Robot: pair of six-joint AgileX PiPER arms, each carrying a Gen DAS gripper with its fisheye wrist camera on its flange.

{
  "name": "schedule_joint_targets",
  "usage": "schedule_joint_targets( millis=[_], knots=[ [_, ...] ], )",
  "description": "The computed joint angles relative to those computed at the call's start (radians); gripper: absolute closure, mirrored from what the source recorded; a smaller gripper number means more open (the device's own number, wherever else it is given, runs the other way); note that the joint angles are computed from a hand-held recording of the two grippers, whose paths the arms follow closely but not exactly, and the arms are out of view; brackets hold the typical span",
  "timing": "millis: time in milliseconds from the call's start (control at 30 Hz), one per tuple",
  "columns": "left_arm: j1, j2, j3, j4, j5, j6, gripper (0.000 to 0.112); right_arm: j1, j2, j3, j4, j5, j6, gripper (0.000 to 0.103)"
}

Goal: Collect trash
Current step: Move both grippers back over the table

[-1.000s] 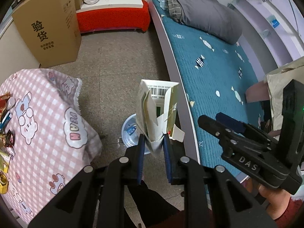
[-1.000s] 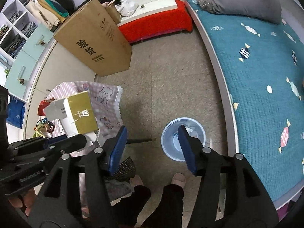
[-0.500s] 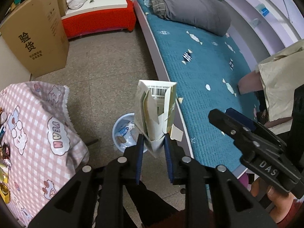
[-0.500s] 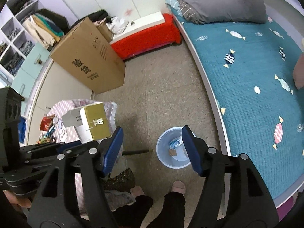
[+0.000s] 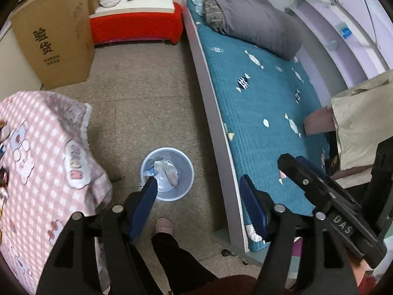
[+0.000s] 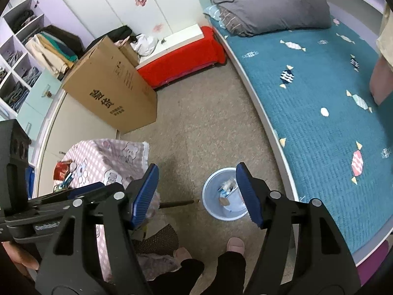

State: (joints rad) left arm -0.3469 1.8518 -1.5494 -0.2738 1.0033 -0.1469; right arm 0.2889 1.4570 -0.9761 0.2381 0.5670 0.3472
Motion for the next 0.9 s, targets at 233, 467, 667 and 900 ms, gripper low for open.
schedule_joint_targets(
  millis=[233,467,667,900],
  knots=[
    [0.163,-0.159,0.199,-0.021,-0.044,0.069,0.043,0.182,0.11,-0.127,-0.079,0.007,0.12,0.038],
    [0.475,-0.297,0.361,-0.052,-0.05,0.281,0.043,0.43,0.304,-0.374,-0.218,0.058,0.345,0.038],
    [0.834,-0.279,0.358,-0.073,-0.02,0.514,0.043,0.602,0.547,-0.722,-0.265,0.164,0.452,0.038],
    [1.041,-0.099,0.225,-0.032,-0.016,0.668,0.043,0.715,0.869,-1.233,-0.297,0.356,0.536,0.038]
  ],
)
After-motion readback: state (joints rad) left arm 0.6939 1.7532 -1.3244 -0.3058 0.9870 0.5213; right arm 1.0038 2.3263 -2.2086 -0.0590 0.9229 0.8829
